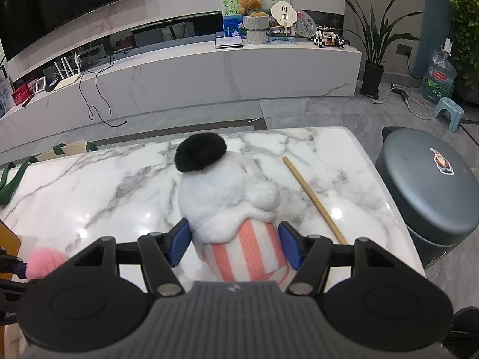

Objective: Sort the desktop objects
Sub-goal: 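Carry the pompom with the left gripper while the right gripper carries the plush over the box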

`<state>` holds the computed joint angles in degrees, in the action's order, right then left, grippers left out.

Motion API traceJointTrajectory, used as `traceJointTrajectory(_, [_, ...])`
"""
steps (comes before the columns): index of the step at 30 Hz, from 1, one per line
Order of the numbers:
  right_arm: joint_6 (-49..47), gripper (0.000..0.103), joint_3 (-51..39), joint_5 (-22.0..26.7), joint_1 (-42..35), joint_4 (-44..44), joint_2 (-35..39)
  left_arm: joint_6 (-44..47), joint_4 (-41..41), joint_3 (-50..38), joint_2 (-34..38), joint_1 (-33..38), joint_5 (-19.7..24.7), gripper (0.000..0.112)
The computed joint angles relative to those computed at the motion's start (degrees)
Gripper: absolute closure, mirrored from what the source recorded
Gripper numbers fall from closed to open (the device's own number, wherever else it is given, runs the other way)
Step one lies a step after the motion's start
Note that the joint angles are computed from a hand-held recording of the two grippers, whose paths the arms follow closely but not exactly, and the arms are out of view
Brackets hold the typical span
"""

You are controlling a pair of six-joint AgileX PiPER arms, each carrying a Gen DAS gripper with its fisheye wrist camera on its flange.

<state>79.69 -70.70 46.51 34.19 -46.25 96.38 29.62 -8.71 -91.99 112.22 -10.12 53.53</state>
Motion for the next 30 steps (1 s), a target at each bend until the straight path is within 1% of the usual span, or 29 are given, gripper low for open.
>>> traceJointTrajectory(3, [0.29,0.039,0.16,0.24,0.22,-0.20,-0.68,0.49,-0.71,-0.23,-0.12,0.36,0.21,0.083])
traceJointTrajectory(11, [-2.99,0.040,-0.67,0.87,1.14,2.62,-2.41,2.27,-3.24,-0.09,-2.49,1.41,1.40,0.083])
traceJointTrajectory(14, [-2.76,0.040,0.15,-0.45,1.25,3.67,-4.05,3.21,-4.70,-0.61,-3.28,2.07,2.46,0.083])
traceJointTrajectory(18, [-1.13,0.041,0.40,0.15,2.45,2.61,-6.29,4.66,-7.42,-1.82,-4.75,3.67,4.38,0.083])
traceJointTrajectory(23, [0.36,0.041,-1.42,2.98,5.38,0.48,-7.76,6.04,-11.08,-4.82,-6.43,6.49,8.51,0.083])
traceJointTrajectory(30, [1.57,0.041,-7.74,6.62,10.63,-3.15,-7.35,7.31,-18.51,-11.19,-9.72,12.02,15.57,0.083])
